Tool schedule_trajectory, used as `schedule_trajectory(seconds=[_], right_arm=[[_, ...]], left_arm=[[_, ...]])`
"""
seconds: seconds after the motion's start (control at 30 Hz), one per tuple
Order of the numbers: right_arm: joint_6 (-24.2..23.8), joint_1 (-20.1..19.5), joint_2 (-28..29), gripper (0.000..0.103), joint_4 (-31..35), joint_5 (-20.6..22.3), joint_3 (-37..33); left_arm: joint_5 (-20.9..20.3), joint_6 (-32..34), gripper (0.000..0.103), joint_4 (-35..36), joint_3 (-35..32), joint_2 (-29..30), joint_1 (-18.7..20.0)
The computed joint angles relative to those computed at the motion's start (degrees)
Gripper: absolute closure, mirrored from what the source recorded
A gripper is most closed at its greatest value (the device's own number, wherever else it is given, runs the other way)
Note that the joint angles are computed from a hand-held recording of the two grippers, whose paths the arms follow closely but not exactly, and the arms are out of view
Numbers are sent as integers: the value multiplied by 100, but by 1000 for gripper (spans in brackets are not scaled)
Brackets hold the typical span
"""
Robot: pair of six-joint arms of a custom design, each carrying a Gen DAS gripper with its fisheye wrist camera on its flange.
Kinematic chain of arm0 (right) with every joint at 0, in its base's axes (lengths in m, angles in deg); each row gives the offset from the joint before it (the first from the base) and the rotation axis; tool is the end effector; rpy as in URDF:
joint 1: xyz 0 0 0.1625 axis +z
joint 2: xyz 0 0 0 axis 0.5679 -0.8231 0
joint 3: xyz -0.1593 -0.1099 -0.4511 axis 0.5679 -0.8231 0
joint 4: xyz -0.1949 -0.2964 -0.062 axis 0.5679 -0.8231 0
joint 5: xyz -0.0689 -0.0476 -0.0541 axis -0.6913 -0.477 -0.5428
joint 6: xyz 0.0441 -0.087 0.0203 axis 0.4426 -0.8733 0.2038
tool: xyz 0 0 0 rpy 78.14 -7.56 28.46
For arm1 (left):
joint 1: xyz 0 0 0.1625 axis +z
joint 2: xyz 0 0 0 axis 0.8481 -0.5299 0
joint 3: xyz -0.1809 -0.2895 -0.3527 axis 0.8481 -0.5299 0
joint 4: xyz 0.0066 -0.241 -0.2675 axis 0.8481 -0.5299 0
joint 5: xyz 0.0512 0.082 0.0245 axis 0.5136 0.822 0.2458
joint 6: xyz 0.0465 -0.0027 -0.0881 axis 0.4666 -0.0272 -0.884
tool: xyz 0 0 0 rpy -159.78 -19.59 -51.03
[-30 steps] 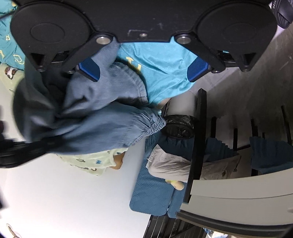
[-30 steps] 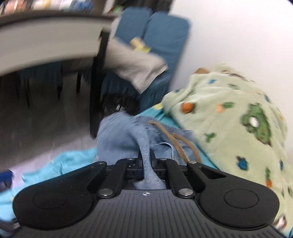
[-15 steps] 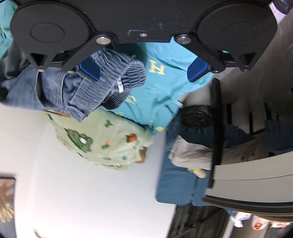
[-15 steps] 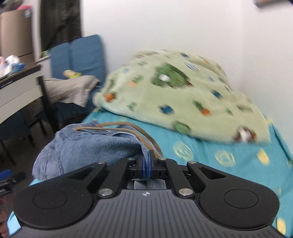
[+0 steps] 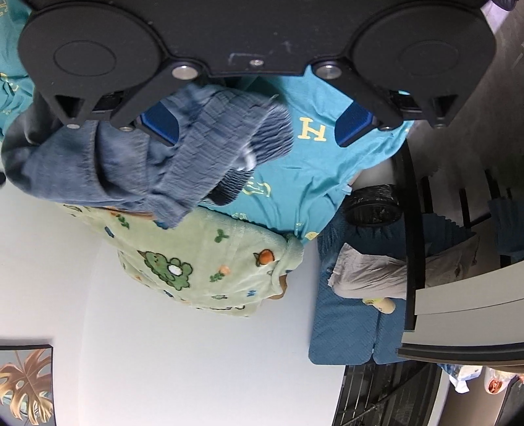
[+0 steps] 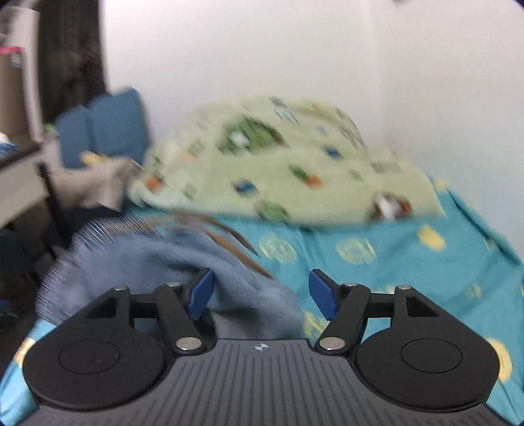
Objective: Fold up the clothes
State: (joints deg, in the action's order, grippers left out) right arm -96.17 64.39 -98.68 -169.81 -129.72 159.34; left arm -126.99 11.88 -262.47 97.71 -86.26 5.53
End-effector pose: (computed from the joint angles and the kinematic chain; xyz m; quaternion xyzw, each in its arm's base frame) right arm 0.1882 -0.6127 0.1805 0.1408 -0.7662 0.5549 0.2919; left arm -0.1255 -0.6588 0.2137 0.2585 0.8205 -0.4646 0.2101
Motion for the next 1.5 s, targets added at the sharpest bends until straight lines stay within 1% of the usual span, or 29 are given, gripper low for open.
schedule_trajectory(seconds=[0.07, 0.13, 0.17, 0.2, 0.23, 0.33, 0.47, 0.53, 0.6, 0.67, 0.7, 0.77, 0.8, 0.83, 0.87, 0.9, 0.93, 0.97, 1.0, 1.03, 1.07, 1.1, 1.17, 1.33, 1.5], right_arm=[[-249, 40, 86, 35, -79, 446, 48], [-464, 121, 197, 35, 162, 854, 8], [-772, 175, 305, 35, 271, 978, -91], [-1131, 231, 413, 35, 404, 1076, -205], [-1383, 271, 508, 35, 577, 1122, -333], [-1606, 312, 686, 35, 1199, 1193, -677], [-2389, 378, 1008, 35, 1651, 1170, -1116], [-2754, 414, 1198, 31, 1832, 1099, -1364], [-3164, 442, 1419, 17, 1911, 968, -1644], [-3511, 439, 1604, 11, 2008, 848, -1911], [-3655, 435, 1672, 11, 2042, 766, -2015], [-4090, 430, 1798, 11, 2179, 569, -2244], [-4379, 434, 1900, 16, 2128, 430, -2383], [-4524, 443, 1952, 20, 2121, 305, -2472], [-4614, 453, 1986, 30, 2136, 187, -2546], [-4525, 465, 1964, 51, 2200, 75, -2573], [-4224, 475, 1901, 63, 2311, 12, -2586], [-3872, 484, 1831, 72, 2437, -35, -2602], [-3377, 479, 1687, 79, 2611, 16, -2533], [-2949, 472, 1550, 82, 2716, 103, -2452], [-2623, 467, 1406, 84, 2743, 195, -2330], [-2321, 464, 1259, 87, 2753, 289, -2199], [-1803, 460, 967, 89, 2706, 466, -1954], [-1049, 415, 435, 90, 2033, 648, -1566], [-503, 219, 40, 90, 925, 512, -1264]], left_arm=[[5, -23, 1, 21, -17, 3, -19], [-4, -11, 1, 9, -42, 5, -33], [-10, -2, 1, 9, -54, 3, -36], [-4, -3, 1, 42, -70, -6, -35], [6, 14, 1, 57, -86, -13, -31], [18, -79, 1, 152, -169, -55, 25], [29, -267, 1, 305, -301, -113, 115], [31, -365, 1, 373, -353, -133, 158], [20, -452, 1, 409, -399, -151, 197], [13, -572, 1, 460, -448, -164, 232], [9, -633, 1, 486, -472, -170, 250], [0, -746, 1, 538, -519, -182, 281], [-9, -782, 1, 562, -531, -186, 288], [-15, -800, 1, 569, -539, -187, 291], [-12, -776, 1, 532, -537, -183, 286], [-13, -752, 1, 489, -531, -179, 280], [-24, -725, 1, 433, -515, -179, 274], [-34, -703, 1, 379, -500, -179, 268], [-41, -689, 1, 330, -485, -180, 261], [-49, -676, 1, 281, -471, -181, 253], [-62, -668, 1, 237, -454, -185, 247], [-93, -676, 1, 215, -431, -195, 243], [-193, -735, 1, 274, -377, -219, 242], [-640, -1058, 1, 876, -320, -285, 299], [-867, -916, 1, 1110, -248, -254, 281]])
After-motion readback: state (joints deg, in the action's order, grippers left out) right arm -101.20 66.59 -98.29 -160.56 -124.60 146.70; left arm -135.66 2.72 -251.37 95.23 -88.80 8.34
